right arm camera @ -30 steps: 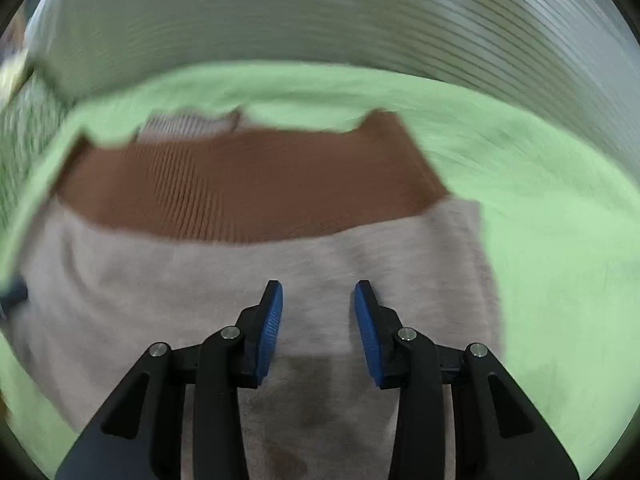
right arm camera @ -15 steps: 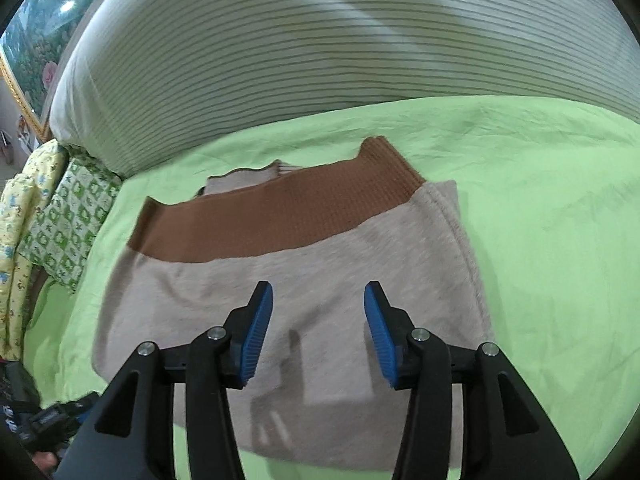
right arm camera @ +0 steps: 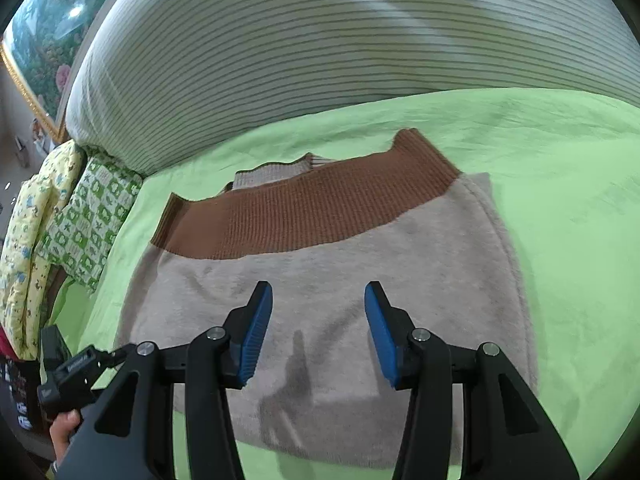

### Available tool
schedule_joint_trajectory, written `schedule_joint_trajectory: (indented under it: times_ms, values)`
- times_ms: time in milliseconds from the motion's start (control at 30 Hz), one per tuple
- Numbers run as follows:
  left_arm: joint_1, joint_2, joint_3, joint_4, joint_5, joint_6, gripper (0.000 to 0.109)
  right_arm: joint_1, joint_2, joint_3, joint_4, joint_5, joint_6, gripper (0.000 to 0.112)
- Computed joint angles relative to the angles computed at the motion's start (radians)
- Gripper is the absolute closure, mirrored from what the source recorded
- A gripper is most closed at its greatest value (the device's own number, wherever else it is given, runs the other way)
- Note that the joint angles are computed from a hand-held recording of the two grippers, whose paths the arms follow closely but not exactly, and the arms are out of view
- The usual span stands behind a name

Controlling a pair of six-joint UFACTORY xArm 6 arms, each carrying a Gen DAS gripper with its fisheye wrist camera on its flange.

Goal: Fold small clothes
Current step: 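Grasp the sweater side with the left gripper and fold it across the body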

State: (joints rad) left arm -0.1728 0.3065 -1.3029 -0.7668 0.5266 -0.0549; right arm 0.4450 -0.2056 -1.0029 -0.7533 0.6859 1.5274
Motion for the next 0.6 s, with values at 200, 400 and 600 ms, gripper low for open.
schedule_joint_trajectory:
  times_ms: [200,400,600]
  values:
    - [-0.007,0.041,-0.047,-0.032,-0.006,0.064,0.073,-0.046,0.087,-0.028,0.056,-0.129,-0.13,0.076]
    - [-0.022,0.026,-0.049,-0.023,-0.036,0.135,0.087,-0.073,0.219,-0.104,0.202,-0.167,-0.324,0.101]
    - [-0.054,-0.019,-0.087,-0.145,-0.026,0.303,0.089,-0.094,0.271,-0.105,0.221,-0.196,-0.321,0.109]
